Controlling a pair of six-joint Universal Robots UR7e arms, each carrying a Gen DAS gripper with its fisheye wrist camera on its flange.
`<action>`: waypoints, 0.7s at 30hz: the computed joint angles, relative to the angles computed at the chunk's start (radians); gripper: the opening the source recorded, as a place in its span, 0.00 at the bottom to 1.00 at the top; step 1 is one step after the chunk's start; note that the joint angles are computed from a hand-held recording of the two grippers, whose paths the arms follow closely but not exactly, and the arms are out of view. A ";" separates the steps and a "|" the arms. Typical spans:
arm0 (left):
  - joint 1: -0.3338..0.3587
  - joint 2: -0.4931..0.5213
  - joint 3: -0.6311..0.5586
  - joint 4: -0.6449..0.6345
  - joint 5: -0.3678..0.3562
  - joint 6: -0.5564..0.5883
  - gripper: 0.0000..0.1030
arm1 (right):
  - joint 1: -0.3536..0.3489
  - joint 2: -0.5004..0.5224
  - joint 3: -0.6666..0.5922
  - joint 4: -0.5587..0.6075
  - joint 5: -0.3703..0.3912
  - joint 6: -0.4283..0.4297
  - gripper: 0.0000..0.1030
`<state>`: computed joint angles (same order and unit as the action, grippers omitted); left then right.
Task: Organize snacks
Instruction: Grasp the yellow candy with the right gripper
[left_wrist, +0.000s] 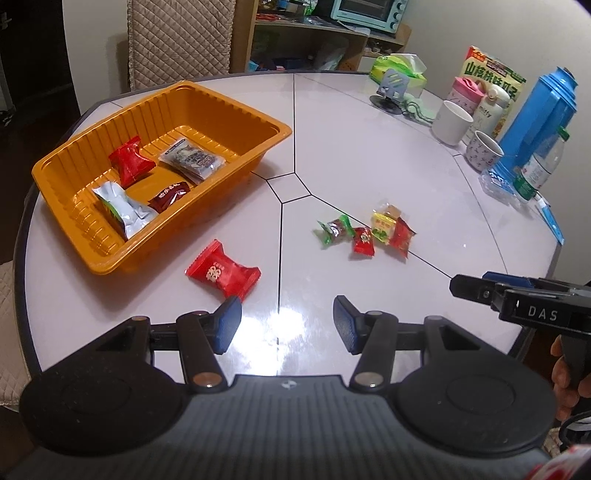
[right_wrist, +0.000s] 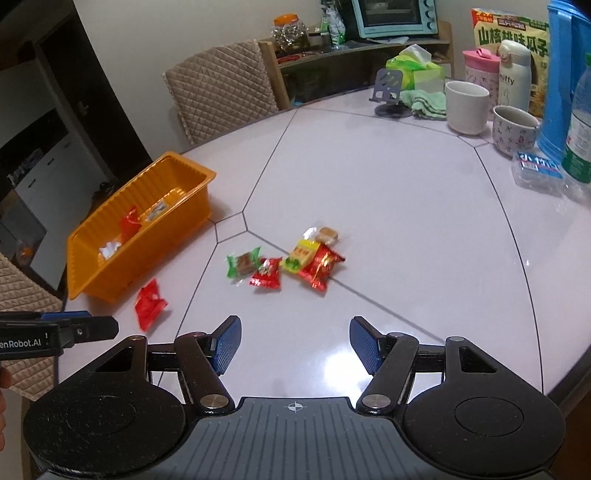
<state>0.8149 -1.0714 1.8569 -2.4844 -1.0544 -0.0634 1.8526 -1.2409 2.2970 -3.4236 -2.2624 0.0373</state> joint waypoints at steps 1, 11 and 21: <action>0.000 0.008 -0.004 -0.005 0.005 -0.001 0.49 | -0.006 0.004 -0.008 -0.004 0.005 -0.014 0.64; 0.013 0.094 -0.054 -0.046 0.063 -0.039 0.49 | -0.080 0.072 -0.108 0.016 0.086 -0.119 0.39; 0.031 0.142 -0.103 -0.026 0.109 -0.092 0.49 | -0.141 0.134 -0.199 0.075 0.126 -0.140 0.27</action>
